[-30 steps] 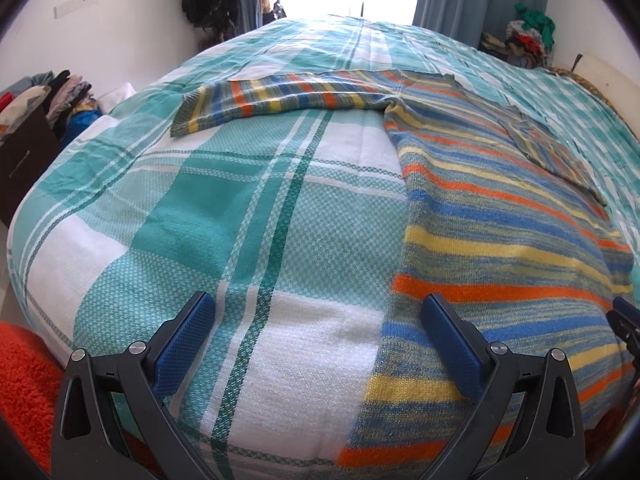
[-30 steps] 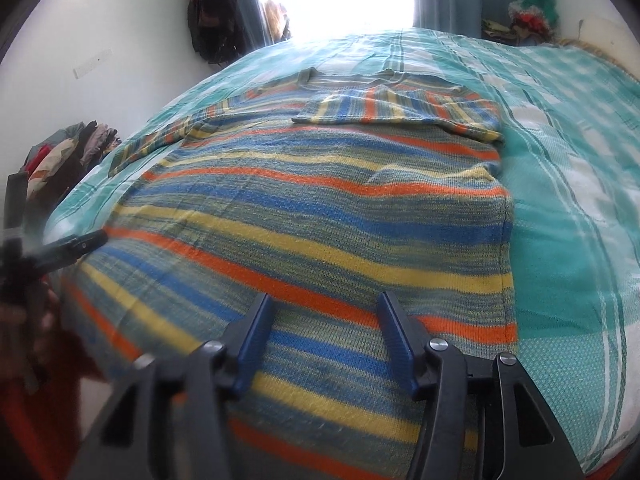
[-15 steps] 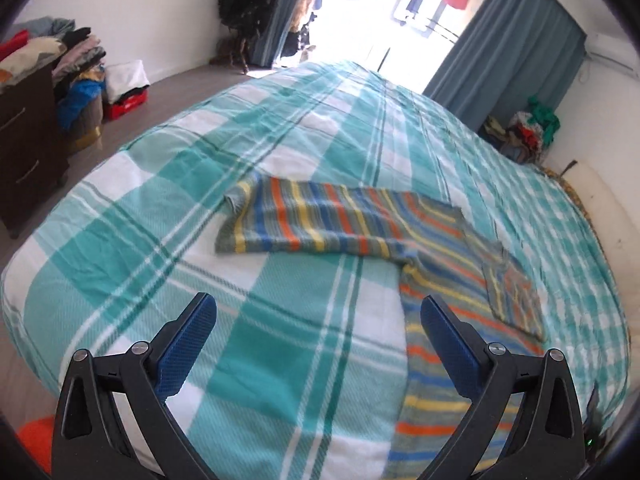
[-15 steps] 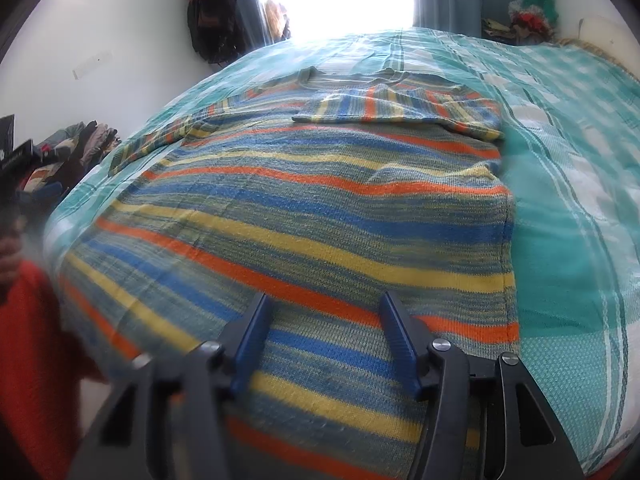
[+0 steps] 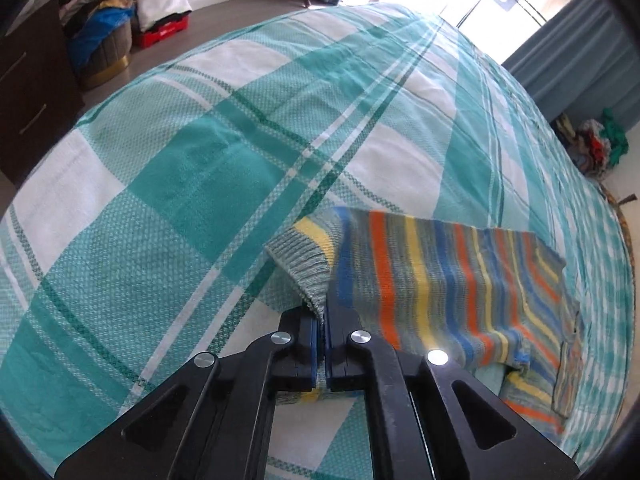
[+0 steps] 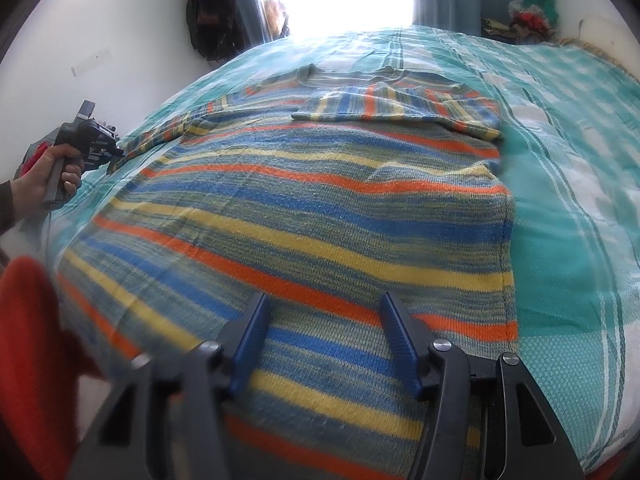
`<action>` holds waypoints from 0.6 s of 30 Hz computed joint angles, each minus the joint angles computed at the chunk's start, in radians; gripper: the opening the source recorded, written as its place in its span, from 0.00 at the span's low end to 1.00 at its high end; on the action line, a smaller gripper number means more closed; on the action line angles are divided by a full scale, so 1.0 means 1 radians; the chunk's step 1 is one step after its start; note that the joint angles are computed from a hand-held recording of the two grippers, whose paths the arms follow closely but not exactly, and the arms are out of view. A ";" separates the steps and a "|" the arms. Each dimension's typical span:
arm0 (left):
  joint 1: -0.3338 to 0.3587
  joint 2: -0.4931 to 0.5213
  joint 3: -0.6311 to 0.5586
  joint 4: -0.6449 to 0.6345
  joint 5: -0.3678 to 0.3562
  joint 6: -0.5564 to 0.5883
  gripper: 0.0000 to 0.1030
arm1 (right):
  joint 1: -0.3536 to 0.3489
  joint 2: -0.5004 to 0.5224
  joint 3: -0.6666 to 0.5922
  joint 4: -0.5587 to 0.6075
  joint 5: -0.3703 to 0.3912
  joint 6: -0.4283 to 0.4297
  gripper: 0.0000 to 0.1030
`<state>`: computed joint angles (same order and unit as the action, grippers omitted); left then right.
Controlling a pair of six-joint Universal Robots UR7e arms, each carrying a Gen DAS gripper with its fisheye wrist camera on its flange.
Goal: Fold small clothes
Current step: 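Grasp the other sleeve cuff with the left gripper and fold it across the body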
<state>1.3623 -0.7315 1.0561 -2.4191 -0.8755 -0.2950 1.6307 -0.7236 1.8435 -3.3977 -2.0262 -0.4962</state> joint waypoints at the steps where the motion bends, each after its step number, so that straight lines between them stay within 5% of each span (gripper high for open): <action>1: -0.017 0.001 -0.002 -0.031 -0.005 0.030 0.00 | -0.001 -0.001 0.001 0.001 0.002 0.000 0.56; 6: -0.146 0.029 -0.038 -0.061 -0.103 0.199 0.00 | -0.005 -0.010 0.003 0.020 0.017 0.013 0.57; 11: -0.247 0.135 -0.112 -0.044 -0.278 0.297 0.01 | -0.005 -0.013 -0.001 0.039 0.019 0.021 0.58; 12: -0.256 0.163 -0.126 -0.029 -0.305 0.302 0.06 | -0.005 -0.013 -0.002 0.040 0.019 0.021 0.58; 15: -0.267 0.255 -0.191 0.092 -0.316 0.291 0.71 | -0.005 -0.014 0.001 0.035 0.021 0.018 0.58; 18: -0.263 0.247 -0.109 0.064 -0.277 0.274 0.69 | -0.005 -0.015 0.007 0.029 0.023 0.013 0.58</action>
<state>1.0997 -0.4849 0.9467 -2.3549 -1.1523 -0.0209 1.6255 -0.7384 1.8501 -3.3686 -2.0027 -0.4835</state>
